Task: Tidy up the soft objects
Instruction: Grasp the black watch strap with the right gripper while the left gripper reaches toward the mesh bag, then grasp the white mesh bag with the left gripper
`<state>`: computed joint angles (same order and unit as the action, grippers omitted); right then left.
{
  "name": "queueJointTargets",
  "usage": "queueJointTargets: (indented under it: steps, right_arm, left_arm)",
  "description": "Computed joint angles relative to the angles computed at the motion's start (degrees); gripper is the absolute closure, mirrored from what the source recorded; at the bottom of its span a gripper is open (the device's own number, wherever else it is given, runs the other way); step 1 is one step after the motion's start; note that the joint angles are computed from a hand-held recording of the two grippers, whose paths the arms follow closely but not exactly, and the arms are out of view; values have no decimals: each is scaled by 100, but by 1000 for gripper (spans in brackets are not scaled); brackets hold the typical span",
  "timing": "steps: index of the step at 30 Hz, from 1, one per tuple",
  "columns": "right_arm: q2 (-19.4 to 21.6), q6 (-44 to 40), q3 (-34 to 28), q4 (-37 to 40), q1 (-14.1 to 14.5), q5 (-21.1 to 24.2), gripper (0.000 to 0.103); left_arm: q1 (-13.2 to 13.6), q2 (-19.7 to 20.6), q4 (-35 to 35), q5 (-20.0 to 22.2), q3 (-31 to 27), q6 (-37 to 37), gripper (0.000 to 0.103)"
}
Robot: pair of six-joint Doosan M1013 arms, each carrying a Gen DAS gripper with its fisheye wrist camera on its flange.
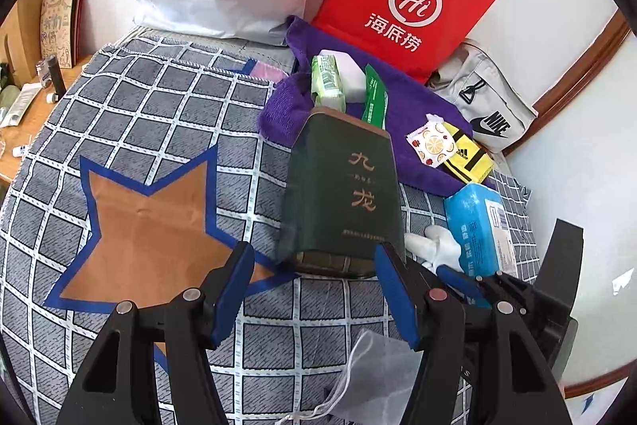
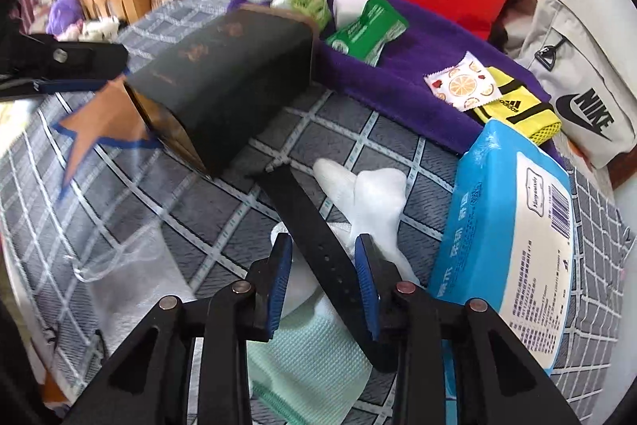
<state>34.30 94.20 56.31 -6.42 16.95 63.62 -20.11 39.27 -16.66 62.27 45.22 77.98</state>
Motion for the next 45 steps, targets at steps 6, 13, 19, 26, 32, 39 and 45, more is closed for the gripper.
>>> queueJointTargets:
  steps: [6, 13, 19, 26, 32, 39, 45]
  right_arm:
    - [-60, 212, -12, 500, -135, -62, 99]
    - [-368, 387, 326, 741, -161, -507, 100]
    - [-833, 487, 894, 873, -182, -1034, 100]
    - [-1335, 610, 1703, 880, -192, -1416, 100]
    - [-1717, 1000, 2347, 569, -238, -1663, 100]
    - [-1929, 1550, 2824, 325, -389, -1728, 100]
    - [-1883, 1397, 2940, 630, -446, -1795, 100]
  left_arm:
    - [43, -115, -185, -101, 217, -21, 42]
    - [18, -338, 81, -145, 508, -187, 42]
    - [-70, -519, 383, -49, 801, -290, 42]
    - [-258, -584, 532, 179, 1053, -118, 42]
    - [-226, -586, -134, 200, 1198, 201, 42]
    - [-277, -506, -364, 249, 1142, 262, 30]
    - [-563, -431, 138, 296, 1040, 829, 14]
